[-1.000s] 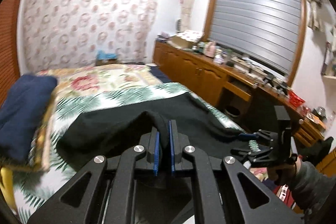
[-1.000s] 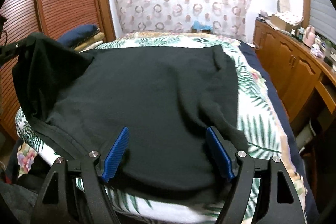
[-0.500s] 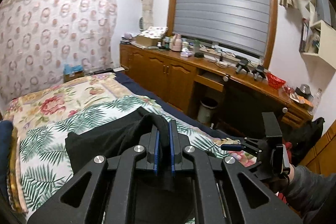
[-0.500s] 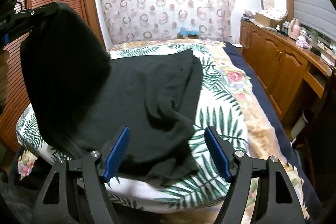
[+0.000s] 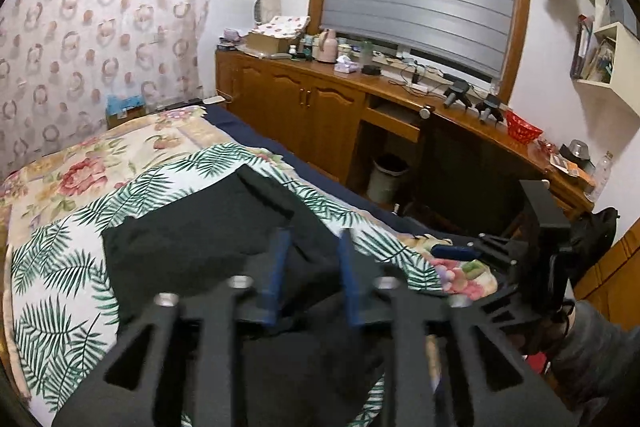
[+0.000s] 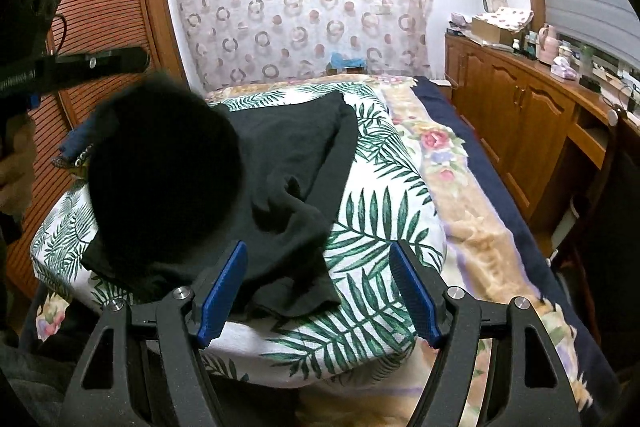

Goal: Fold small clothes
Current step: 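Fold the lifted side over the shirt's middle with the left tool, release, then move the right tool to the shirt's opposite side edge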

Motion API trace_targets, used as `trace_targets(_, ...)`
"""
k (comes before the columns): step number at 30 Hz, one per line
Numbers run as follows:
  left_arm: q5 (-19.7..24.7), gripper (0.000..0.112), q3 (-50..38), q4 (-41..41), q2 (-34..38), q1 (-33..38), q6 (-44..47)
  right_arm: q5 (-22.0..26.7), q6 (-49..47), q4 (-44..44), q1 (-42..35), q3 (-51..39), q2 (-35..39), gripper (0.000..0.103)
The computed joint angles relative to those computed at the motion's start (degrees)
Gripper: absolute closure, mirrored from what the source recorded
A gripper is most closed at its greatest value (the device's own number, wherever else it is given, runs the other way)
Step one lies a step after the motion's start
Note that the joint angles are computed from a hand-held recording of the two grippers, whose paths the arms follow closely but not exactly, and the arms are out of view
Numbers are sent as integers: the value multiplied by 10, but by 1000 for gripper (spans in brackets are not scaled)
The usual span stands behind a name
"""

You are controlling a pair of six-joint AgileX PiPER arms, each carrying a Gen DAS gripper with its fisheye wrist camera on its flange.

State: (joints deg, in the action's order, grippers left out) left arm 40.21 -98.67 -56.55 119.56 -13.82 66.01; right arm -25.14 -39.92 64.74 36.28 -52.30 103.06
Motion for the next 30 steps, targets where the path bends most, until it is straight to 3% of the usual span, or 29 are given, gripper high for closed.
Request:
trace_targets(2, -7, 68, 19, -11, -7, 7, 15, -1, -1, 3, 0, 1, -2, 28)
trace_targets(6, -36, 35, 62, -30, -22, 26, 47, 5, -12, 8, -5, -2, -8, 28)
trace_targets(8, -60, 32, 89, -49, -28, 39, 69, 5, -14, 6, -6, -7, -4, 28)
trace_targets(12, -57, 31, 107, -71, -23, 69, 83, 10, -34, 16, -3, -22, 3, 28)
trace_targets(17, -92, 31, 137, -68, -26, 88, 82, 22, -83, 50, 2, -55, 19, 28)
trace_targets(30, -114, 31, 194, -165, -34, 151, 195, 55, -305, 205, 8, -179, 69, 28)
